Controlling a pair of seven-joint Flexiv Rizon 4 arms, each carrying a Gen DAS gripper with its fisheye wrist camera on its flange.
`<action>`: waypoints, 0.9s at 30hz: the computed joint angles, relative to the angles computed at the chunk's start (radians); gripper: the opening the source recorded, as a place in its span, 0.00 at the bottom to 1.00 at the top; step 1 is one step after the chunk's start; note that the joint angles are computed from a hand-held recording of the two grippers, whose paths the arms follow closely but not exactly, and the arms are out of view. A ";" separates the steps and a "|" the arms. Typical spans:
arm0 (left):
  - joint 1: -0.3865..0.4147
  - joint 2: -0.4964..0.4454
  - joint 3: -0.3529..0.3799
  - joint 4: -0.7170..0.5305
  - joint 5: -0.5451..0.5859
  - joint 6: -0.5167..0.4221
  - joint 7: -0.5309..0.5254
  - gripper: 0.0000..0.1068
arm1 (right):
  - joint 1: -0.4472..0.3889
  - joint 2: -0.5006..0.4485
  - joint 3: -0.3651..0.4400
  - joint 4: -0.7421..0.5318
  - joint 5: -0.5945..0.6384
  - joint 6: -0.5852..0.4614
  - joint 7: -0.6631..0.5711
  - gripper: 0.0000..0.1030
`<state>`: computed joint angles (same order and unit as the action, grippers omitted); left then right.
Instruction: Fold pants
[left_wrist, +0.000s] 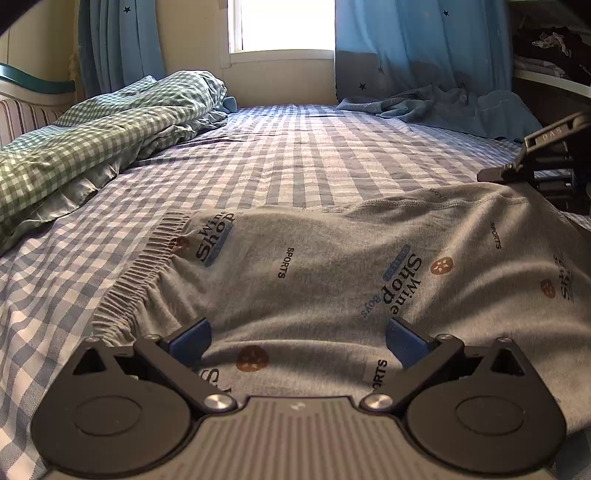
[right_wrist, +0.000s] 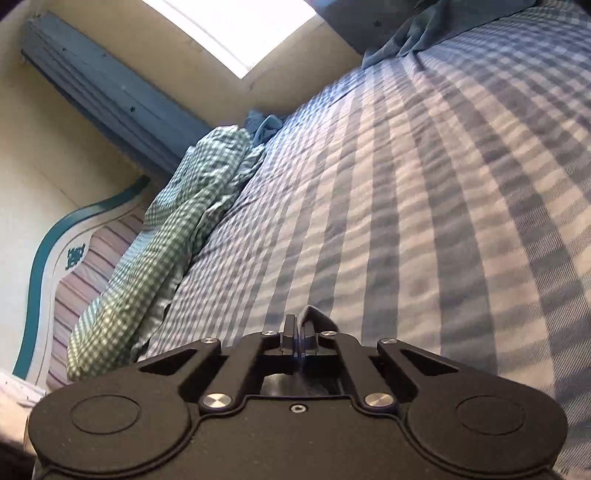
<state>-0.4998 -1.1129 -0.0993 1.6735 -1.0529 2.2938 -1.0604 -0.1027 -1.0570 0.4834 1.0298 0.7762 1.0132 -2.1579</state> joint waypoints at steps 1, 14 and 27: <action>-0.001 -0.001 0.001 -0.002 -0.002 -0.001 0.003 0.96 | 0.017 -0.010 -0.021 -0.024 -0.018 -0.008 0.028 0.00; 0.000 0.002 0.004 0.003 0.003 -0.006 -0.003 0.96 | -0.011 0.082 -0.040 0.134 -0.086 0.149 -0.003 0.60; -0.049 0.014 0.039 0.026 0.016 0.033 -0.015 0.96 | -0.231 0.154 0.363 0.730 -0.079 0.896 -0.695 0.89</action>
<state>-0.5490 -1.0989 -0.0601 1.6997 -1.0374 2.3267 -1.0758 -0.3338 -0.9029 0.8463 1.7597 0.6976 1.9093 -2.8525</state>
